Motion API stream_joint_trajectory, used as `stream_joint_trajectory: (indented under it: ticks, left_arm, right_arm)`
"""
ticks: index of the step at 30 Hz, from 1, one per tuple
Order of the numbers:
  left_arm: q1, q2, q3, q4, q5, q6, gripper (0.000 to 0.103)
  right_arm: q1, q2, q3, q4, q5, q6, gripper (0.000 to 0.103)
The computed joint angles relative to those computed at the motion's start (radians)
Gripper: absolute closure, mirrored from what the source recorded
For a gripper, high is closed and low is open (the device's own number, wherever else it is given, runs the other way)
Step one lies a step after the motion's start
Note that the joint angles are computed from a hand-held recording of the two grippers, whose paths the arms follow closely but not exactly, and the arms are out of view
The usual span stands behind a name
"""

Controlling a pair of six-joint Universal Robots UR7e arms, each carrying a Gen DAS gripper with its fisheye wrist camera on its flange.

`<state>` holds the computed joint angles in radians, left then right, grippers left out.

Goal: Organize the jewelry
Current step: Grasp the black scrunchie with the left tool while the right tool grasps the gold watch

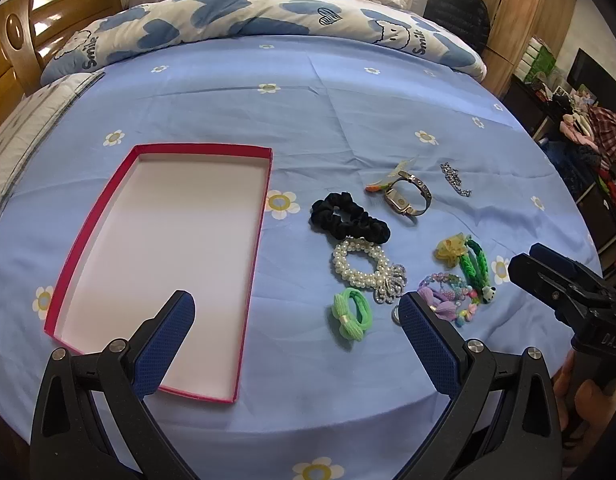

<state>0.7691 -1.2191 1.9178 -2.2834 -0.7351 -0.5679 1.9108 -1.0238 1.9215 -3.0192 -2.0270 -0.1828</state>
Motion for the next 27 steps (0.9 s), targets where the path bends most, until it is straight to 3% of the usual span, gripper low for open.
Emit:
stream_joint_trajectory:
  ticks: [10,18,21,25,27]
  left_arm:
    - [0.05,0.065,-0.067,-0.032,-0.033,0.067,0.001]
    - [0.114,0.162,-0.176,-0.021,-0.066,0.125,0.008]
    - [0.131,0.188,-0.207,-0.007,-0.072,0.135,0.01]
    - [0.143,0.205,-0.227,0.01,-0.069,0.137,0.011]
    - [0.148,0.21,-0.233,0.019,-0.069,0.136,0.011]
  right_arm:
    - [-0.033,0.036,-0.051,-0.017,0.019,-0.037,0.001]
    - [-0.076,0.114,-0.158,0.009,0.03,-0.07,0.004]
    - [-0.092,0.144,-0.2,0.037,0.043,-0.077,0.011]
    - [-0.117,0.188,-0.261,0.085,0.064,-0.062,0.038]
    - [-0.125,0.206,-0.283,0.096,0.067,-0.058,0.045]
